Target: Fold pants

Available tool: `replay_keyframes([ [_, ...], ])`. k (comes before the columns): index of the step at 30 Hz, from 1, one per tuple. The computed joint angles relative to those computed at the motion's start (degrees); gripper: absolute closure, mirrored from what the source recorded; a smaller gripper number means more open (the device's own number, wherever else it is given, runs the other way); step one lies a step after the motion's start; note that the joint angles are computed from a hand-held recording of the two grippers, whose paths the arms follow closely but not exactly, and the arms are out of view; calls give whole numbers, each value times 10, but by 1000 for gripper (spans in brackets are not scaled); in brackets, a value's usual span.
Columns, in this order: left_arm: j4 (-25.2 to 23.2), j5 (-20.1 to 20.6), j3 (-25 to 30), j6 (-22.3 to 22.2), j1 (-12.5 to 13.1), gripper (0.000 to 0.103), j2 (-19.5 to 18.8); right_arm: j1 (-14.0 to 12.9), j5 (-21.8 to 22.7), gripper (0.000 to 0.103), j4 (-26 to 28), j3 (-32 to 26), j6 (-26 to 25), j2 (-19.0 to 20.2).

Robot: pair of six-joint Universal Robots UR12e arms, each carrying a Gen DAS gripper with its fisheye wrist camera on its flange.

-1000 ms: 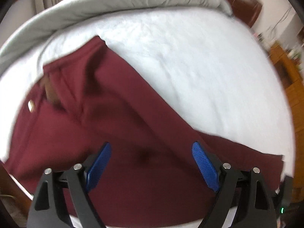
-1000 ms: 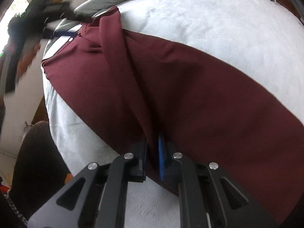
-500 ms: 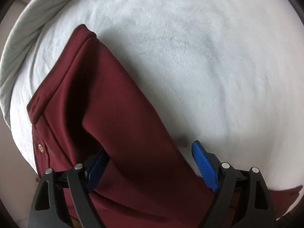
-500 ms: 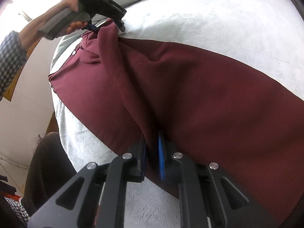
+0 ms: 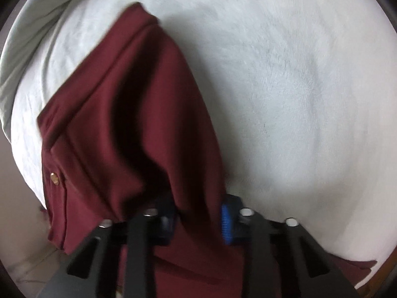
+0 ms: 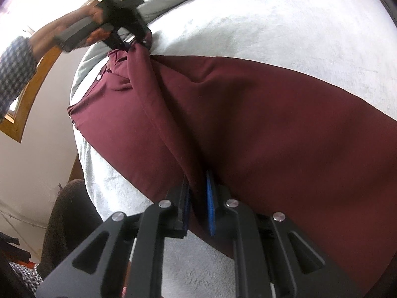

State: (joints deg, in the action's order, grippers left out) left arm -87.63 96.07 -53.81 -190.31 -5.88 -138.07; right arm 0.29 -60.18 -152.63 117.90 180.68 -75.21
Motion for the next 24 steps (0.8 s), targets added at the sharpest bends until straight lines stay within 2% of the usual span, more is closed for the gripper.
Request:
replay_keyframes([
  [2,72,-18,-55,4,6,83,36,-8,6,93,1,4,-3,-5],
  [6,252,-52,-203,19,20,84,130,-8,1,91,-1,6,-3,-10],
  [10,445,-88,-359,33,45,84,221,-10,-1,91,-2,8,-3,-15],
  [14,565,-142,-463,5,78,84,269,-10,-8,91,4,8,-1,-17],
  [18,652,-171,-533,-15,99,83,283,-2,-25,89,9,6,0,-19],
  [22,668,-209,-563,-49,115,78,284,6,-46,88,12,3,-2,-20],
  [23,669,-212,-563,-49,120,75,282,8,-49,84,13,2,-1,-20],
  [24,671,-214,-564,-50,125,60,281,8,-47,82,17,1,2,-21],
])
